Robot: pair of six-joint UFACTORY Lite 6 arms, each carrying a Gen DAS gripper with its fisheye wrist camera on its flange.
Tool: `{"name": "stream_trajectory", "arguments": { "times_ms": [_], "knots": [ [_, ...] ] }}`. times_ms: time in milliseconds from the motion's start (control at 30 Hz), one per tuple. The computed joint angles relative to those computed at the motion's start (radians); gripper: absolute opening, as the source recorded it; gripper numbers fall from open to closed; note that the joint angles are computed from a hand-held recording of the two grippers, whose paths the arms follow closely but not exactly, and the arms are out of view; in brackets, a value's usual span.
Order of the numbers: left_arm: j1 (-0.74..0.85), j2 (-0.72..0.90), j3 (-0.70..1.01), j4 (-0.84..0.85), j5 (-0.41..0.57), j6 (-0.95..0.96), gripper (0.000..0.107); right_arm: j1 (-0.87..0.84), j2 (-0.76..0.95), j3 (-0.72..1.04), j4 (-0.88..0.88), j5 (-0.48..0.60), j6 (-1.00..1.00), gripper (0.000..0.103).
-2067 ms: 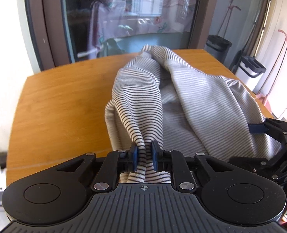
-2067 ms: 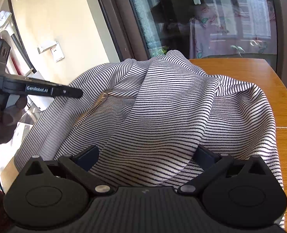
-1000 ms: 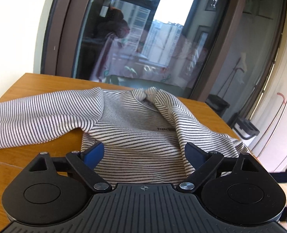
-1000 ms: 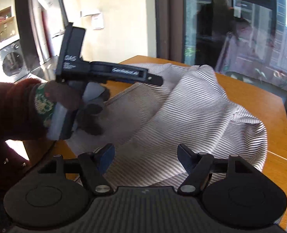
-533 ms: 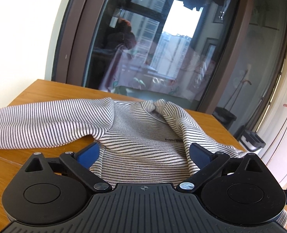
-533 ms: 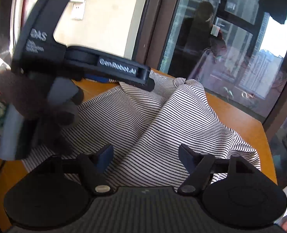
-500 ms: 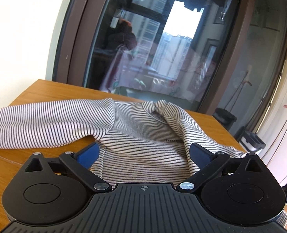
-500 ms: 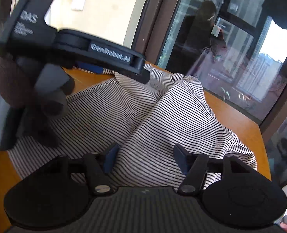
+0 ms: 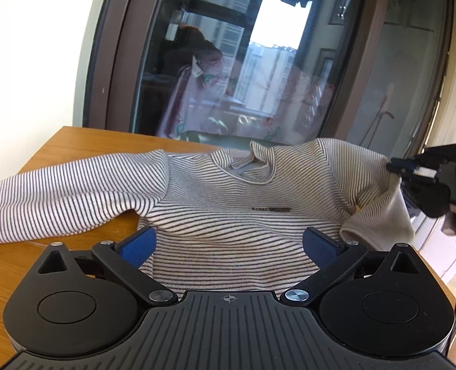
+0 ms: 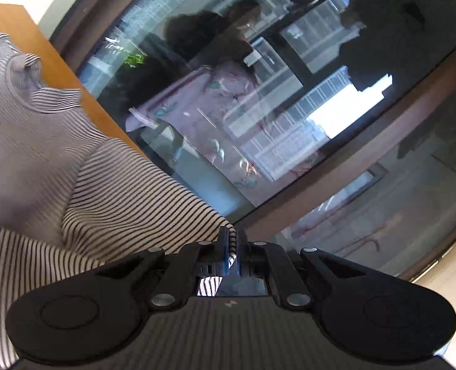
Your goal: Fold clothes
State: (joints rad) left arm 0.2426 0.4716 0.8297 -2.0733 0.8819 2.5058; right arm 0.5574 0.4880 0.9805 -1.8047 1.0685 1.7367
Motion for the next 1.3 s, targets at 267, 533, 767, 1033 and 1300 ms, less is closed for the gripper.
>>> {"name": "stream_trajectory", "arguments": {
  "times_ms": [267, 533, 767, 1033, 1300],
  "knots": [
    [0.052, -0.052, -0.038, 0.182, -0.076, -0.065, 0.103, -0.058, 0.129, 0.122, -0.013, -0.099, 0.020, 0.004],
    [0.003, -0.037, 0.062, 0.280, -0.015, -0.094, 0.103, -0.075, 0.077, 0.100, -0.021, -0.189, 0.091, 0.004],
    [-0.169, 0.178, 0.321, 0.023, -0.268, 0.011, 0.103, -0.121, 0.076, 0.056, -0.028, -0.222, 0.141, 0.010],
    [-0.162, 0.213, 0.378, -0.260, -0.368, 0.127, 0.103, -0.211, -0.324, -0.344, -0.353, -0.458, 0.632, 0.032],
    [-0.179, 0.130, 0.241, -0.429, -0.283, 0.357, 0.103, -0.026, -0.539, -0.629, -0.096, -0.455, 0.611, 0.044]
  ]
}}
